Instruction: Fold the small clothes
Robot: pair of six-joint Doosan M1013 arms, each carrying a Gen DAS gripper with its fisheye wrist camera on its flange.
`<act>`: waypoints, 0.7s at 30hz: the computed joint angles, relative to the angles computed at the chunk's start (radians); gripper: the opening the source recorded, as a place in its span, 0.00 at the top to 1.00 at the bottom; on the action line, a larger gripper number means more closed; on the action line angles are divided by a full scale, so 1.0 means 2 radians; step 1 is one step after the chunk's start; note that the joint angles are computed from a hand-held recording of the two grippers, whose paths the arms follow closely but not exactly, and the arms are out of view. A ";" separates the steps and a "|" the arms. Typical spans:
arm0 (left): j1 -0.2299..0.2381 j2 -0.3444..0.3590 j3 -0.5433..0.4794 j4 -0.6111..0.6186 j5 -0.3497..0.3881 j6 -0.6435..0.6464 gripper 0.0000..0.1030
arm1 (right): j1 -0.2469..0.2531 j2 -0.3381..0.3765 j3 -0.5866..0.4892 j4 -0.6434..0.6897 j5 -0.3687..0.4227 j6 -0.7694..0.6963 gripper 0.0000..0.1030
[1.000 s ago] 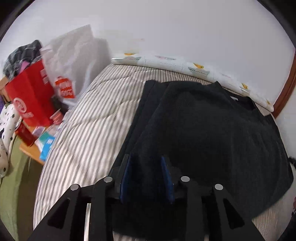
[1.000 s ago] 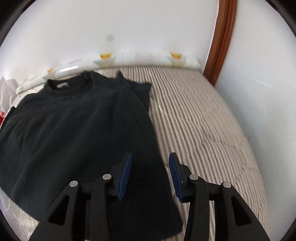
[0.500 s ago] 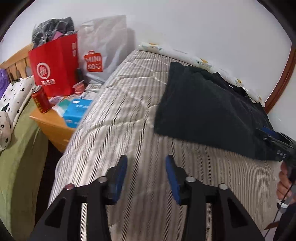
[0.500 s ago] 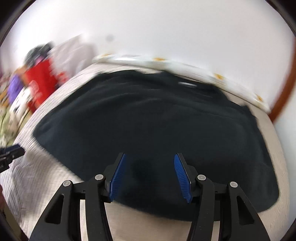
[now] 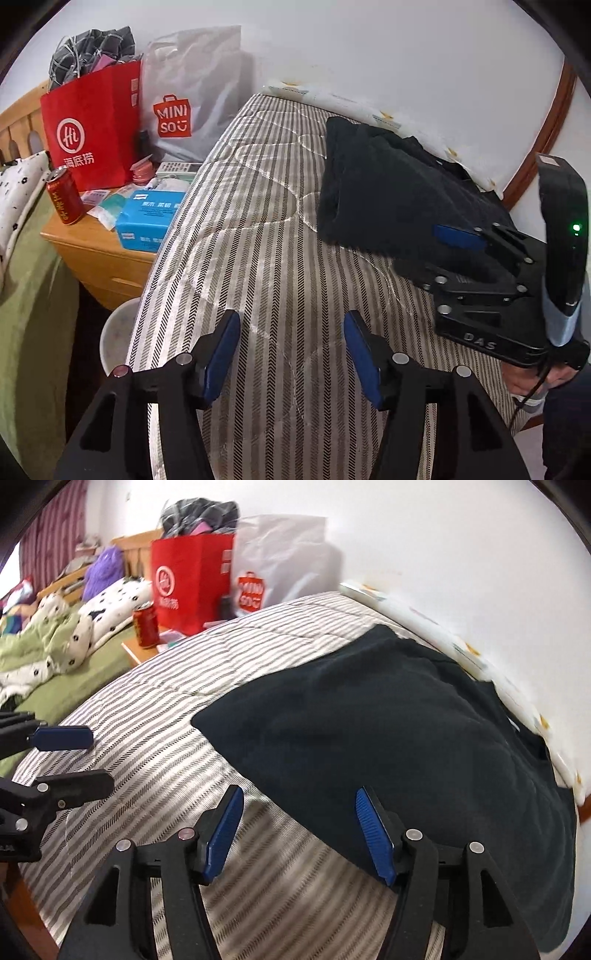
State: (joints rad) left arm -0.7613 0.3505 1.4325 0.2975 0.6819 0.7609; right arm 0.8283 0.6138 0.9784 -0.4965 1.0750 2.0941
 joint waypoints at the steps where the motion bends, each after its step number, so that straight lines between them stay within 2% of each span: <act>1: 0.001 -0.001 0.002 -0.004 -0.005 0.003 0.45 | 0.000 0.001 -0.001 -0.001 -0.001 -0.002 0.39; 3: 0.003 -0.001 0.004 -0.014 -0.014 0.007 0.43 | -0.001 0.005 -0.007 0.005 -0.007 -0.011 0.39; 6: 0.006 -0.001 0.006 -0.024 -0.024 0.016 0.42 | -0.004 0.024 -0.032 0.005 0.004 -0.026 0.37; 10: 0.008 -0.002 0.010 -0.033 -0.039 0.021 0.40 | -0.006 0.030 -0.036 -0.005 -0.012 -0.012 0.40; 11: 0.009 -0.003 0.011 -0.034 -0.040 0.021 0.40 | -0.006 0.030 -0.034 -0.007 -0.018 -0.013 0.43; 13: 0.008 -0.002 0.009 -0.031 -0.037 0.019 0.40 | -0.006 0.030 -0.032 -0.015 -0.021 -0.015 0.67; 15: 0.006 0.001 0.004 -0.022 -0.030 0.011 0.40 | -0.007 0.030 -0.034 -0.018 -0.018 -0.007 0.85; 18: 0.002 0.005 -0.002 -0.005 -0.016 -0.004 0.40 | -0.015 0.020 -0.028 0.009 -0.032 0.012 0.89; 21: -0.006 0.010 -0.012 0.026 0.005 -0.028 0.40 | -0.016 -0.006 0.001 -0.008 -0.068 0.060 0.91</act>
